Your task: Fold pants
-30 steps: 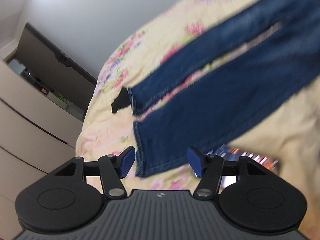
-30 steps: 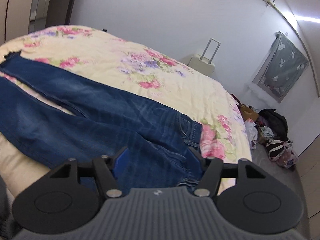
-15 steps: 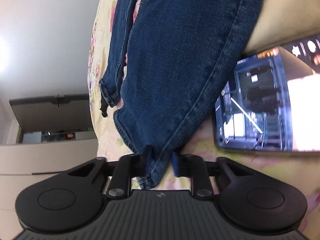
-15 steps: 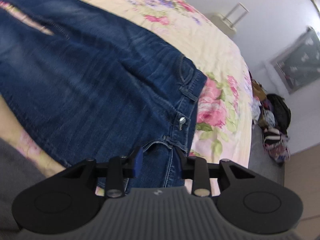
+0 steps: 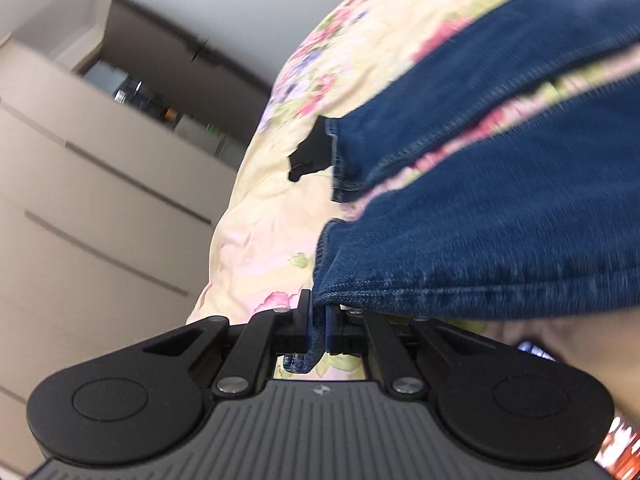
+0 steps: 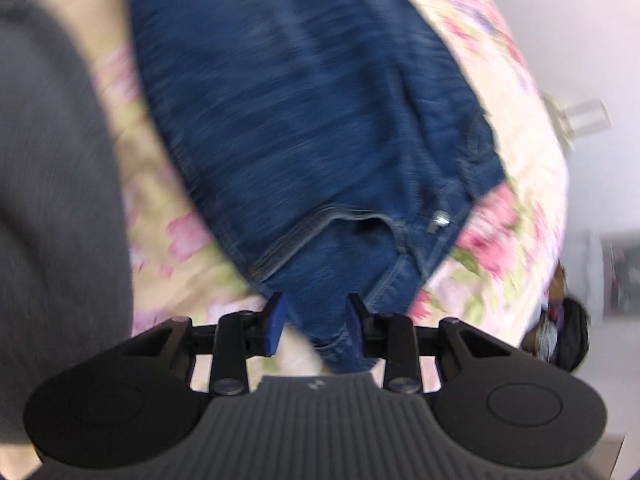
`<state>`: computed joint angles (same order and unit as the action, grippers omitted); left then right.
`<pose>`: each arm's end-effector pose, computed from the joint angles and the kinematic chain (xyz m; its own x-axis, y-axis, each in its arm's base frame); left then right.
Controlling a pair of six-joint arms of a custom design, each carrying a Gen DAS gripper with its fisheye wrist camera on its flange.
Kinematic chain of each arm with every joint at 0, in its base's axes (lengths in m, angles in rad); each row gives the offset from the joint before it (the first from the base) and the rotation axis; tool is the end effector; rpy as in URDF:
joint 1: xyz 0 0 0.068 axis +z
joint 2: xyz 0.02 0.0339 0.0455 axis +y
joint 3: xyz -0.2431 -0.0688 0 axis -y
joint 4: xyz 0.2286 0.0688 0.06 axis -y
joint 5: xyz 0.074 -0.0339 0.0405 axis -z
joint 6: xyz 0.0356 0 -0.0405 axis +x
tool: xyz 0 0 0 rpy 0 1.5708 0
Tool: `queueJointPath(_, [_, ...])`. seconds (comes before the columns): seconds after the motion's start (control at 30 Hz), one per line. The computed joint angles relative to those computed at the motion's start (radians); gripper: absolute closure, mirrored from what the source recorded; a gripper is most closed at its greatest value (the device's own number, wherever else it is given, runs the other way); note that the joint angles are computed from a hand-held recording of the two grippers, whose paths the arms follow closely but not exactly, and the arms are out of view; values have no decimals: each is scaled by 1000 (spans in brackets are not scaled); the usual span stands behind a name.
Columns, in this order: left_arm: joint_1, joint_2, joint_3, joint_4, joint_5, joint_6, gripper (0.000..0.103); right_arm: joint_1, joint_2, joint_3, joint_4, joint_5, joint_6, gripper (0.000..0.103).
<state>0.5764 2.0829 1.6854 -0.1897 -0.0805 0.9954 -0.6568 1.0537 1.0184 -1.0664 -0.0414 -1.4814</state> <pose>0.3877 0.2554 0.2316 -0.7556 0.5062 -0.4156 0.0636 0.6882 0.7227 0.1434 -0.1087 0.2790 -0.6559 -0.7509 -0.0771 -0.6504 0.6141 -0.4470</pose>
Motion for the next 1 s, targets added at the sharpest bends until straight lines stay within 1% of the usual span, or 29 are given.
queueJointPath(0.07, [-15,13,59,-50,-36,-53,98,-32,7,-31,12,-38,-107,75])
queueJointPath(0.17, [-44,-53,-4,-59,-90,-126,98,-50,-7,-107,69,-60,-263,75])
queueJointPath(0.23, [-58,-39,21,-75,-114,-161,98,-82,-38,-168,114,-102,-396,75])
queueJointPath(0.33, [-70,-26,52,-103,-148,-194,98,-145,-61,-230,143,-162,-587,74])
queueJointPath(0.4, [-78,-23,50,-100,-170,-203,98,-161,-49,-227,134,-190,-610,74])
queueJointPath(0.43, [-80,-25,44,-95,-175,-206,98,-176,-47,-228,133,-207,-626,78])
queueJointPath(0.47, [-83,-32,34,-95,-180,-213,98,-188,-58,-239,142,-224,-641,84])
queueJointPath(0.5, [-85,-30,38,-101,-185,-223,98,-210,-66,-246,146,-244,-655,85])
queueJointPath(0.6, [-86,-29,54,-121,-193,-255,98,-237,-90,-249,141,-270,-633,93])
queueJointPath(0.67, [-83,-23,74,-133,-191,-279,98,-246,-104,-240,136,-292,-574,96])
queueJointPath(0.83, [-74,-19,145,-189,-167,-334,98,-293,-97,-140,101,-387,-404,99])
queueJointPath(0.87, [-75,-12,171,-206,-166,-340,98,-306,-101,-109,87,-413,-363,99])
queueJointPath(0.93, [-79,9,230,-241,-168,-353,98,-289,-84,-47,102,-437,-246,99])
queueJointPath(1.0, [-88,50,323,-289,-173,-373,98,-260,-38,35,131,-446,-111,99])
